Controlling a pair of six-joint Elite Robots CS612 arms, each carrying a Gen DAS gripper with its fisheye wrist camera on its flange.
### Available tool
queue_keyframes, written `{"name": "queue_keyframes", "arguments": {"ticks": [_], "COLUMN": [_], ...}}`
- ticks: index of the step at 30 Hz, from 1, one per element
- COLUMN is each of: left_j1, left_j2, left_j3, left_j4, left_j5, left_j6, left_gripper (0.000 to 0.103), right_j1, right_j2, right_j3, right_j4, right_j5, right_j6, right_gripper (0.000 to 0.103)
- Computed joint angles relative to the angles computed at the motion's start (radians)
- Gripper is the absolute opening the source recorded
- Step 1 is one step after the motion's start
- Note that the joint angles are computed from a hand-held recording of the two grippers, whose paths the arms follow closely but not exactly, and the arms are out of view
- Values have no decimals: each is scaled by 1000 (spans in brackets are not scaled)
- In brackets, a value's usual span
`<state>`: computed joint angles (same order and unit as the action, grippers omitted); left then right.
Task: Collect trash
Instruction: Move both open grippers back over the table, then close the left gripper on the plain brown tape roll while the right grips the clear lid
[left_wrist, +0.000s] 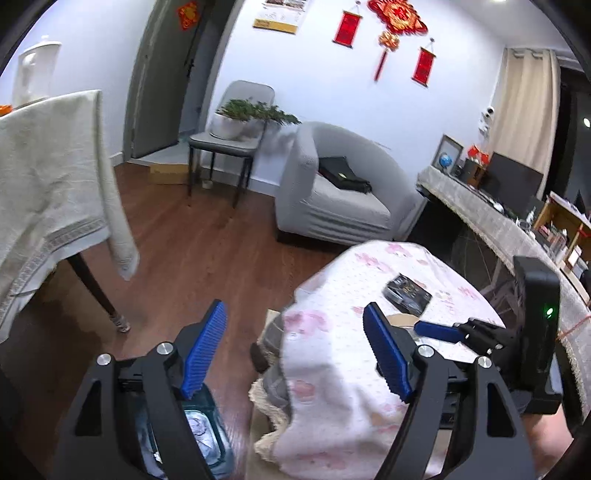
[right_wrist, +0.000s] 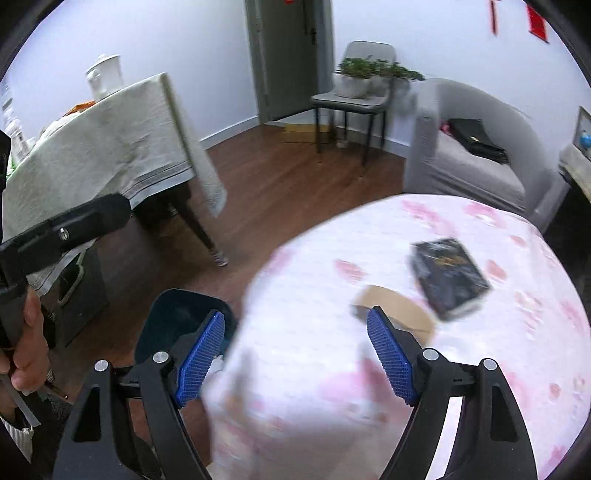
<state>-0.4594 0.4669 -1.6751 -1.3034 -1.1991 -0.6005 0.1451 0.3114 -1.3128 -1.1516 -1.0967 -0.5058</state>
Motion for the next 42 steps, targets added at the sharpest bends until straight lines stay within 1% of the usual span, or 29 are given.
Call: {"name": "queue_keyframes", "arguments": {"ticks": [4, 10, 16, 22, 27, 28, 31, 33, 34, 42], "left_j1": [-11, -20, -26, -23, -21, -21, -21, -22, -23, -27], "left_j2": [-5, -9, -10, -10, -20, -24, -30, -36, -41, -64], "left_j3": [44, 101, 148, 190, 225, 235, 251, 265, 274, 318], "left_j4": [-34, -70, -108, -142, -169, -174, -176, -169, -162, -125], "left_j5": [-23, -64, -91, -129, -162, -170, -188, -200, -205, -194], "left_j6": [27, 32, 29, 1, -6, -3, 9, 19, 29, 60], "left_gripper": [82, 84, 85, 85, 86, 87, 89, 89, 90, 90], "right_j1": [-26, -60, -78, -79, -72, -72, -74, -74, -75, -88], "right_j2": [3, 8, 8, 10, 7, 6, 7, 8, 9, 8], "right_j3": [-5, -4, 14, 20, 43, 48, 52, 53, 53, 51], "right_j4": [-11, -26, -18, -8, -15, -13, -16, -21, -25, -31], "right_j5": [-15, -51, -68, -68, -91, -93, -87, -86, -85, -98], "right_j6": [17, 32, 28, -11, -30, -32, -29, -31, -30, -17], "right_gripper": [81, 81, 80, 71, 56, 54, 48, 41, 39, 39]}}
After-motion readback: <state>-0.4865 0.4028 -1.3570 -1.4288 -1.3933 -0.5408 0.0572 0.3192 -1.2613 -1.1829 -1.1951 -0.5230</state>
